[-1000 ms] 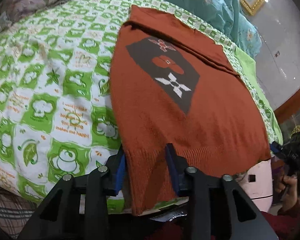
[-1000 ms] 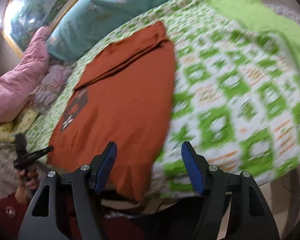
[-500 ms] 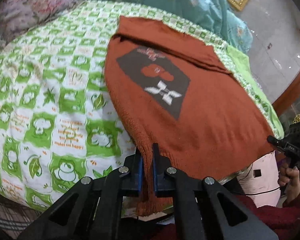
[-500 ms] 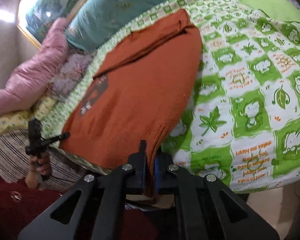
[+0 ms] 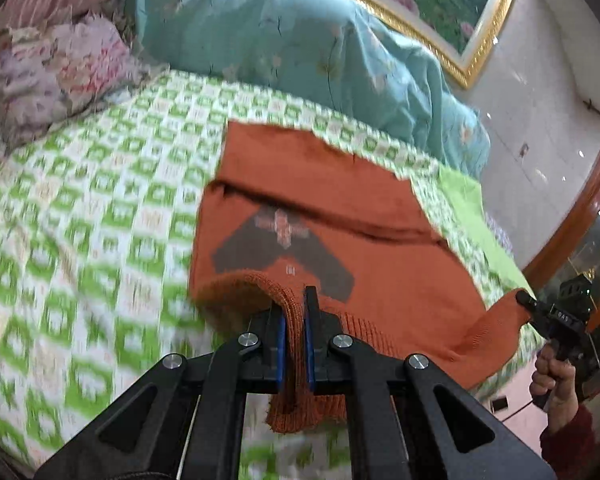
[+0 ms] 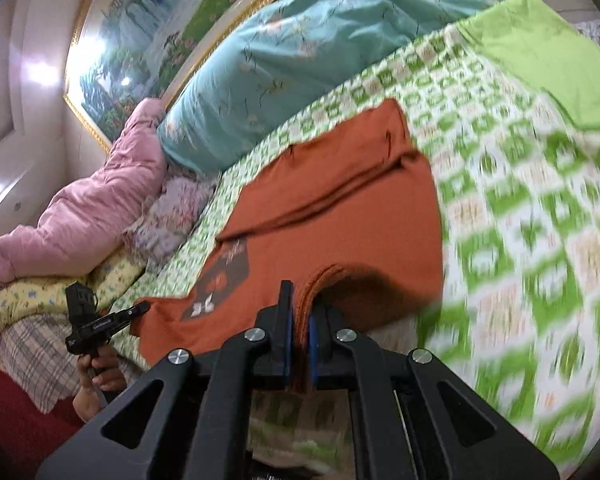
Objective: Fold small clothes
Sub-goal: 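Lift the hem with both tools and fold it toward the collar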
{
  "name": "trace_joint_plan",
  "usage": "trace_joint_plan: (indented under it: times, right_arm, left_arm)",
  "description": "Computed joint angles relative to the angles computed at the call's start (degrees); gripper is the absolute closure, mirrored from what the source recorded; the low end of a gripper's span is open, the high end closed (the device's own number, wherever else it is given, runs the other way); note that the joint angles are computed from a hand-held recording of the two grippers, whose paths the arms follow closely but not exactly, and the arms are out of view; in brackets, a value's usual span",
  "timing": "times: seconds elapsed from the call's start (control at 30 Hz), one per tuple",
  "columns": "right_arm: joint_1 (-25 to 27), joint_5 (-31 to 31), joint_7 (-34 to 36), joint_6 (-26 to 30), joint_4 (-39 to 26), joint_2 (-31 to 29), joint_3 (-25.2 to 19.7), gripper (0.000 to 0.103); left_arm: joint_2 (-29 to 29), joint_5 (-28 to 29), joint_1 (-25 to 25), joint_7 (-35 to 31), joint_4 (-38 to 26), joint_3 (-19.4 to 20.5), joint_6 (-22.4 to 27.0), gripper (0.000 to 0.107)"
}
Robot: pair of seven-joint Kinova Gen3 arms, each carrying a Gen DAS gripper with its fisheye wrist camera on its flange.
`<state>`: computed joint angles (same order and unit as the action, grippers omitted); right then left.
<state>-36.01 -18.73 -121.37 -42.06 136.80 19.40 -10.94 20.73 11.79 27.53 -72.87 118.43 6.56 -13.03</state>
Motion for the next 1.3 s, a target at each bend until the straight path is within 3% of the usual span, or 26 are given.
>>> trace_joint_plan:
  times: [0.13, 0.27, 0.4, 0.53, 0.7, 0.97, 1.17, 1.23, 1.3]
  right_arm:
    - [3.54, 2.72, 1.75, 4.53, -5.96, 0.43, 2.16, 0.096]
    - [7.93, 6.61, 3.38, 11.69, -13.37, 1.51, 3.27, 0.096]
    - [11.61, 9.98, 3.52, 18.21, -21.12, 4.32, 3.75, 0.096]
    - [14.60, 12.69, 3.57, 24.42, -29.15, 8.20, 3.56, 0.096]
    - [18.47, 14.82, 2.89, 31.21, -38.66, 13.79, 2.45, 0.096]
    - [18.41, 14.06, 3.72, 39.73, -49.88, 21.19, 4.79, 0.096]
    - [18.61, 12.75, 3.26, 48.17, -58.11, 26.34, 5.72, 0.094]
    - [19.49, 12.33, 3.25, 50.49, -59.68, 27.25, 4.86, 0.091]
    - [20.80, 11.67, 3.31, 49.10, -58.14, 26.65, 3.41, 0.083]
  left_arm:
    - [2.80, 3.88, 4.58, -3.37, -7.38, -6.75, 2.36, 0.102]
    - [7.13, 6.99, 8.97, -5.25, -16.76, -14.58, 8.29, 0.102]
    - [12.11, 5.24, 8.78, -2.93, -25.89, -17.63, 12.64, 0.103]
    - [17.66, 2.85, 6.64, 0.28, -36.01, -18.20, 19.06, 0.103]
    - [24.60, -1.09, 3.67, 2.93, -48.91, -17.22, 27.23, 0.102]
    - [33.81, -5.59, -1.70, 7.21, -64.46, -13.16, 36.50, 0.102]
    - [42.57, -9.60, -4.24, 10.31, -79.29, -10.15, 47.11, 0.099]
    - [43.01, -10.17, -5.42, 9.91, -79.90, -7.89, 47.83, 0.096]
    - [41.29, -9.16, -7.59, 8.07, -76.26, -4.30, 45.57, 0.090]
